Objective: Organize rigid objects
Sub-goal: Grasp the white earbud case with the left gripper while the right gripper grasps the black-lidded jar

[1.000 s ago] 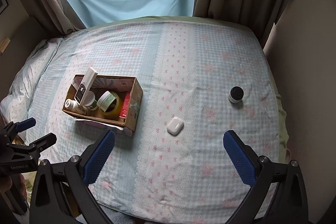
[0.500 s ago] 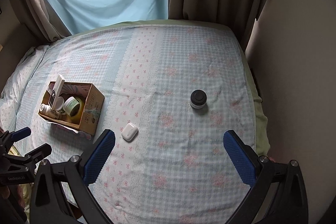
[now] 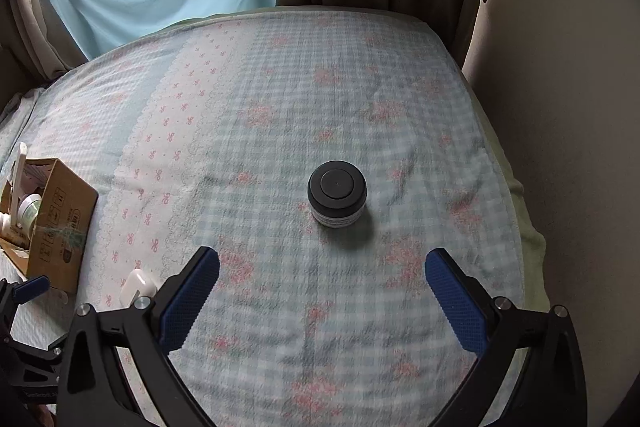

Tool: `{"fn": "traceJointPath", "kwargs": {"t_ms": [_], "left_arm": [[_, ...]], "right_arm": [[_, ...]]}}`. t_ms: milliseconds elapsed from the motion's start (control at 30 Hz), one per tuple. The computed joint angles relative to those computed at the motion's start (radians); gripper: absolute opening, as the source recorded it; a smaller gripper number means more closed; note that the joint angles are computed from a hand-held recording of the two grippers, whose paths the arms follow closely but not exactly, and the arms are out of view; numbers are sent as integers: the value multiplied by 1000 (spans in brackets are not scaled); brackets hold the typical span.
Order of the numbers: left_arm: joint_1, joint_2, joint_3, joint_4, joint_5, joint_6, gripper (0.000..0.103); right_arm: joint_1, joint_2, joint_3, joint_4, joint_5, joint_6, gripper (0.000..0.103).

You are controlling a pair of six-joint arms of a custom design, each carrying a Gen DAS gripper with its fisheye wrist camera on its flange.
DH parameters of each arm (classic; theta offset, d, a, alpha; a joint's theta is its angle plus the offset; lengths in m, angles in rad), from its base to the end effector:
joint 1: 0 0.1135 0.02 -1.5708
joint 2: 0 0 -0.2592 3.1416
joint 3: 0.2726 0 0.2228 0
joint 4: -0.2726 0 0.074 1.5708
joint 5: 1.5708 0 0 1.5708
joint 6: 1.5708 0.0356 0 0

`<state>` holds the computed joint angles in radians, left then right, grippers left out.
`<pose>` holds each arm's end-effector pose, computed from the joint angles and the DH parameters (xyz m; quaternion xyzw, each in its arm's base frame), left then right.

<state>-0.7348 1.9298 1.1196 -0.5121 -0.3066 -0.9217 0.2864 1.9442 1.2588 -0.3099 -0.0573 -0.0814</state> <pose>0.2513 -0.2126 0.1375 -0.1103 0.9746 0.0122 0.1944 0.3623 0.1088 0.1736 -0.1833 0.9408 0.0563 0.2794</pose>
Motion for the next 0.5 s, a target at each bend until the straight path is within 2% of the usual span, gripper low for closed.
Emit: {"fn": "traceJointPath", "kwargs": {"t_ms": [100,167,200,400,433,500], "left_arm": [[24,93,-8,91,13,32,103],[33,129,-24,150,30,48,102],[34,143,-29,172,35,59,101],[22,199,-23,240,14,127,96],[20,197,-34,259,12,133,94],[20,187,-57,295,20,137,86]], "right_arm": [[-3,106,12,101,8,-13,101],[-8,173,54,113,5,-12,100],[-11,200,75,115,0,-11,97],[-15,308,178,124,-5,-30,95],[-15,319,191,124,-6,-34,93],[-14,347,232,104,-9,-45,80]]}}
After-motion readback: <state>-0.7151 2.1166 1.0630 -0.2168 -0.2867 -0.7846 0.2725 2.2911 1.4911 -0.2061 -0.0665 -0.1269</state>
